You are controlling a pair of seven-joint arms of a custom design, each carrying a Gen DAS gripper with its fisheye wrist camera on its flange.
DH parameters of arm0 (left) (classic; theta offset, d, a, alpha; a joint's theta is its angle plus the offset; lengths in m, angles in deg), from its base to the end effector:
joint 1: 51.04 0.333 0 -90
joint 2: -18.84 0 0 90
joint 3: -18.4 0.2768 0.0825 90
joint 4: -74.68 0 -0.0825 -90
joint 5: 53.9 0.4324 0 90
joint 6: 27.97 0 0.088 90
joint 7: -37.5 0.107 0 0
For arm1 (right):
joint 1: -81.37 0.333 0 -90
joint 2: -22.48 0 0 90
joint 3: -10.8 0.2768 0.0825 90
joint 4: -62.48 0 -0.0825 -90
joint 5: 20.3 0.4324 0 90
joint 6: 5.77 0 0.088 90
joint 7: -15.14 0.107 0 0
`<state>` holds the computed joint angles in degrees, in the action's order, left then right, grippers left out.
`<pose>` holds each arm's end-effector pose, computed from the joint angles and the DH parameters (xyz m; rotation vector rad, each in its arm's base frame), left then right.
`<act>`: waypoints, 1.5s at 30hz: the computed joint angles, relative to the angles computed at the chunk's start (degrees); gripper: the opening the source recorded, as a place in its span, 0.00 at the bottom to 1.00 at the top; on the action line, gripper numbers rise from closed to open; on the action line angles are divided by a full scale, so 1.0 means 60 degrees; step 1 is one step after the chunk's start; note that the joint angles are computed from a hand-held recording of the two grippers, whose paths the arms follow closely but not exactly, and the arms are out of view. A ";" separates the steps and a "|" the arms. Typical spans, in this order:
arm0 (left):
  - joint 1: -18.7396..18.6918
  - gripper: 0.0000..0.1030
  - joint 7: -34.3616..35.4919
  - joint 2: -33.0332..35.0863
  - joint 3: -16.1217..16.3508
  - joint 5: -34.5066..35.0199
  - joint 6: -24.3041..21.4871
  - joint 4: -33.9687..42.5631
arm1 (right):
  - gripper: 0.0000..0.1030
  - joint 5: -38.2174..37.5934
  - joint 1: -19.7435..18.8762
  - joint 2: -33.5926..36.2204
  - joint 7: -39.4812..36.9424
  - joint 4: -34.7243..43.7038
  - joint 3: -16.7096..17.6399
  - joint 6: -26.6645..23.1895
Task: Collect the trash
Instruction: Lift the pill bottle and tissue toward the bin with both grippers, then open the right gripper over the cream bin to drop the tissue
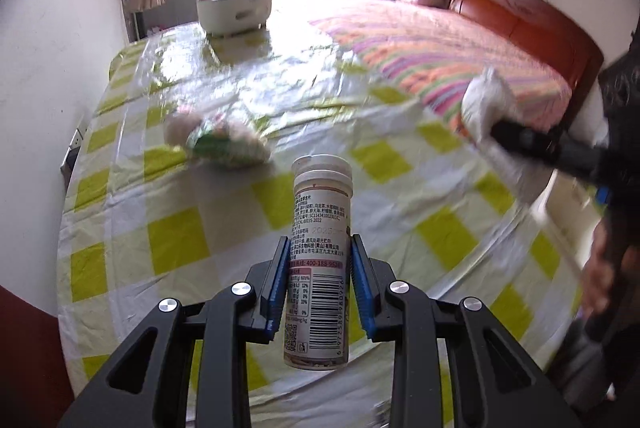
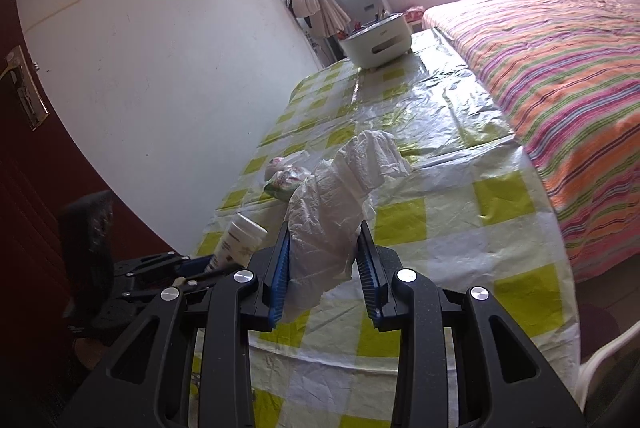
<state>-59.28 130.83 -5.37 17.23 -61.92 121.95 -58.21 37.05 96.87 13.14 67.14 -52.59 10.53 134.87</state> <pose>0.5276 -0.0850 0.5363 -1.7269 1.9652 -0.8248 0.5871 0.1596 0.5442 -1.7350 1.2520 0.0084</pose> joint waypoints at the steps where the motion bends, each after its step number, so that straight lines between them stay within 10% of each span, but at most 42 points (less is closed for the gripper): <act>1: -0.0011 0.28 -0.0219 -0.0028 -0.0105 -0.0037 0.0206 -0.0013 | 0.30 0.0019 -0.0026 -0.0057 -0.0020 -0.0064 -0.0027 0.0020; 12: -0.1536 0.28 0.0537 0.0438 0.0198 -0.1791 0.1140 0.0506 | 0.30 -0.0223 -0.0182 -0.1033 -0.0058 -0.1213 -0.0316 0.0928; 45: -0.2642 0.27 0.2604 0.1440 -0.0793 -0.3407 0.0912 0.1679 | 0.30 -0.3070 -0.1084 -0.3999 0.2889 -0.4948 -0.1218 0.4024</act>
<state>-75.13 146.45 3.27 12.47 -82.37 127.43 -48.14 18.63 90.36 -10.85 84.48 -82.28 3.23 159.01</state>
